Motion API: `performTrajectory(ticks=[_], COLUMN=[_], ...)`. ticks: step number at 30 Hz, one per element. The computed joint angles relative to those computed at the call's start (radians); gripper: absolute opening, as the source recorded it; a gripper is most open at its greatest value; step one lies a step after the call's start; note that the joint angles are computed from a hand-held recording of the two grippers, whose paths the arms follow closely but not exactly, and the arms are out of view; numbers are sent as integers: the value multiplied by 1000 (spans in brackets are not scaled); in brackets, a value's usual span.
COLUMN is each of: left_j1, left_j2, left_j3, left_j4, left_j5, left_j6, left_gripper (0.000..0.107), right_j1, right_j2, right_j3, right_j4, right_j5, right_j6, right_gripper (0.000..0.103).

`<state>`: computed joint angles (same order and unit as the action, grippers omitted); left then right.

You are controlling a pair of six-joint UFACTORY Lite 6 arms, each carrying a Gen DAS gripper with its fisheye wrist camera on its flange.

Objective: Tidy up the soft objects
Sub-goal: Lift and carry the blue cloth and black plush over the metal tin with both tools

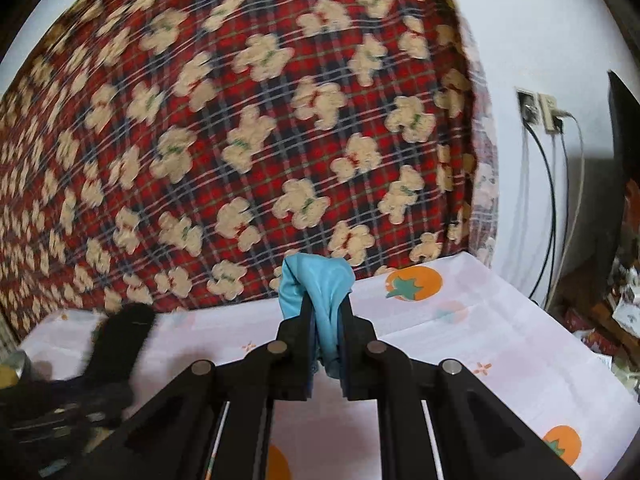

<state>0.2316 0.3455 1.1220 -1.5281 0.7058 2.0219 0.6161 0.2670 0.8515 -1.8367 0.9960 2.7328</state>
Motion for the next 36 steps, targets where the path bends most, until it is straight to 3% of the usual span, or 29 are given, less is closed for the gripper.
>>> performTrajectory(ticks=[5,12,19,28,36], left_j1=[171,400,568,720,807], left_j2=[-22,64,146,339,550], left_j3=[-64,-3,109,441,773], left_j4=[22,97,106,152,217], left_j5=[114,307,387,463,538], left_j6=[92,30,-5,-126,-230], left_gripper=[32,32,32,33,33], right_j1=[86,268,392,511,586], right_j2=[115,185,257,354,550], right_j3=[100,144,240,391,703], right_j4=[58,195,296,354,361], right_j5=[26,105,204,258,298], right_j6=[-53,-31,-89,-108,-281], right_gripper=[10,10,10,10,10])
